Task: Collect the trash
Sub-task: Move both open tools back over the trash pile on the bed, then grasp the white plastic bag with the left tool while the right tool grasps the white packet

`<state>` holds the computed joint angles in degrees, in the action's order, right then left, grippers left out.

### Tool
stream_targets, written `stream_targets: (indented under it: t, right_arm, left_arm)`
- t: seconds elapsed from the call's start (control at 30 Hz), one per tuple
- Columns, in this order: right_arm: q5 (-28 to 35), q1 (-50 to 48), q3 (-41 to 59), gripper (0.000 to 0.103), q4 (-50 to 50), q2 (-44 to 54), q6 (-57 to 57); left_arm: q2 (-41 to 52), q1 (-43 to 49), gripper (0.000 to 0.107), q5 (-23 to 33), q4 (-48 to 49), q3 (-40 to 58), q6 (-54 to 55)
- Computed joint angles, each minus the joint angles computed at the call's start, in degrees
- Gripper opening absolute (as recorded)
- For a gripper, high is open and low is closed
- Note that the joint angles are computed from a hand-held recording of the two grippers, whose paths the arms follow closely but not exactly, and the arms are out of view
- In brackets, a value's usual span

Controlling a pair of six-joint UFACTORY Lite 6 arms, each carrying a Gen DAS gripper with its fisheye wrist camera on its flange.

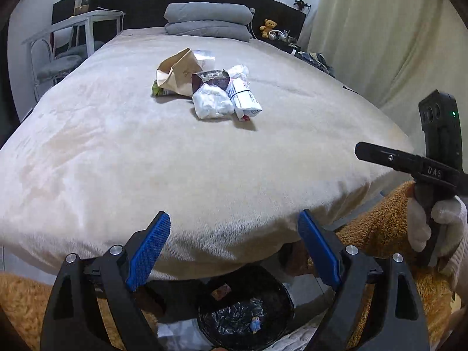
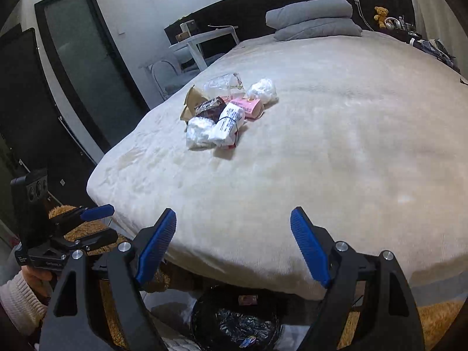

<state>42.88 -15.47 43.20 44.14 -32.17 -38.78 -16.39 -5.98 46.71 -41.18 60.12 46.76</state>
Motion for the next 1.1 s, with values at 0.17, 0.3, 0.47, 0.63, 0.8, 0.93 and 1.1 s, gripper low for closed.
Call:
stream_targets:
  t: [0.17, 0.3, 0.47, 0.63, 0.8, 0.93, 1.1]
  right_arm:
    - [-2.38, 2.92, 8.82, 0.080, 3.10, 14.60, -3.12]
    - [-0.53, 3.40, 17.07, 0.080, 7.02, 26.50, -4.68]
    - [-0.43, 4.98, 26.47, 0.080, 9.07, 36.49, -4.20]
    - [0.16, 7.19, 36.66, 0.080, 8.17, 45.97, -1.30]
    - [1.86, 7.55, 44.92, 0.075, 7.15, 53.56, 2.14]
    - [2.69, 8.21, 49.58, 0.069, 5.88, 57.78, 4.35]
    - [5.31, 7.88, 54.22, 0.047, 4.69, 62.27, 9.00]
  left_arm:
    - [7.83, 1.99, 0.096, 1.30, -4.28, 7.69, 4.18]
    - [14.78, 2.52, 0.096, 1.22, -4.38, 15.07, 4.04]
    - [24.02, 3.32, 0.097, 3.14, -4.56, 25.38, 3.55]
    - [33.20, 3.56, 0.097, 4.73, -2.90, 36.64, 0.63]
    - [39.59, 4.06, 0.097, 6.61, -1.77, 45.11, -0.92]
    - [42.85, 4.61, 0.097, 8.46, -1.18, 49.08, -3.11]
    - [43.82, 3.97, 0.097, 9.59, 0.58, 49.73, -3.12]
